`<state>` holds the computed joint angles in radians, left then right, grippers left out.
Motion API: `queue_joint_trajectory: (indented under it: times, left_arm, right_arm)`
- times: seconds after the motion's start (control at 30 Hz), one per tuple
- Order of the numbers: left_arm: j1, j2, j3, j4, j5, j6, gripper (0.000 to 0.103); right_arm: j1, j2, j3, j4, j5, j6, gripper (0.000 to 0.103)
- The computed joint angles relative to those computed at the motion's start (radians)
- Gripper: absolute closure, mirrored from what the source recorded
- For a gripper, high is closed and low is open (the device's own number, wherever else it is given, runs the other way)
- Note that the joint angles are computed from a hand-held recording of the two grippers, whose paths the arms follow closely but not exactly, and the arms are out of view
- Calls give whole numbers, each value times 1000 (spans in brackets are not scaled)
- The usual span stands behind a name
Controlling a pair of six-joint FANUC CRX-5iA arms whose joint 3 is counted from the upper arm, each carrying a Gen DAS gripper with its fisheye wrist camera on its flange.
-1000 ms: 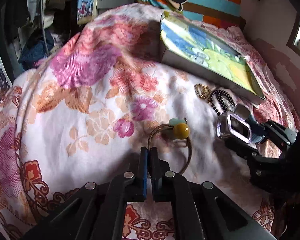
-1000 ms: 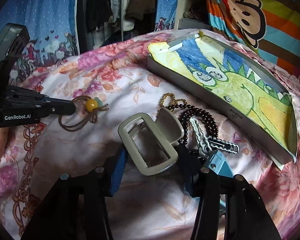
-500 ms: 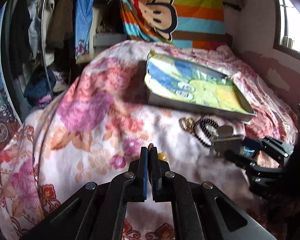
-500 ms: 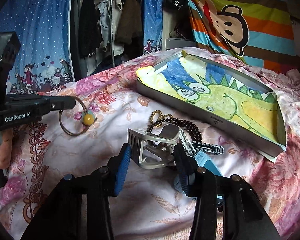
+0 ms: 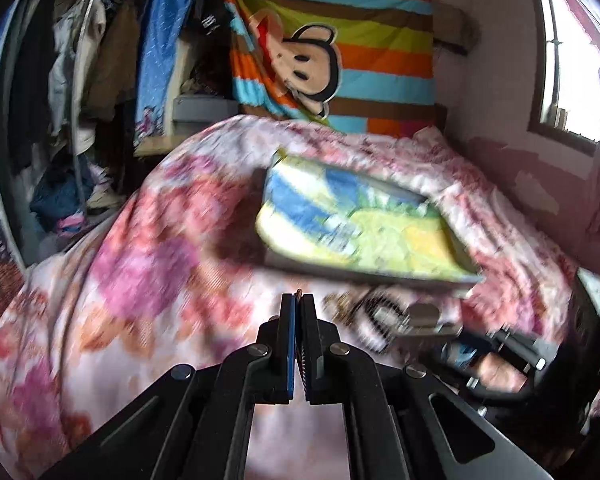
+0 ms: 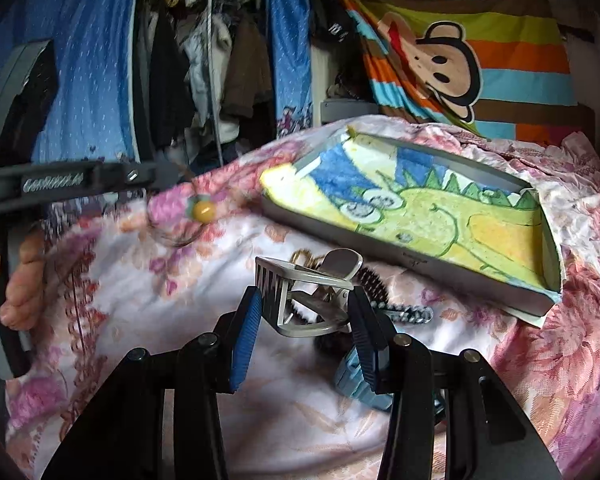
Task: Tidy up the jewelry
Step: 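Carry the ring into the tray with the left tool while the right tool moves the grey claw clip there, then open both tools and lift them away from the tray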
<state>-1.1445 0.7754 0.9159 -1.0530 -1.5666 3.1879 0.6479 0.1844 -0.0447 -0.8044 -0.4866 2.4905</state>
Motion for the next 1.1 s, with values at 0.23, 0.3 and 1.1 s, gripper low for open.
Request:
queue_joint_trajectory:
  times: [0.23,0.3,1.1]
  left_arm:
    - [63,-41,-40,-88,190,-15,100]
    - [103,-47,-58,-62,237,-13,100]
    - [276,-62,-168,240,419,13,82]
  right_arm:
    - [-25,68,107,-22,69,-91,63]
    - [-13,112,151,47,87,-187,63]
    - [30,246,215,481,63,-755,41]
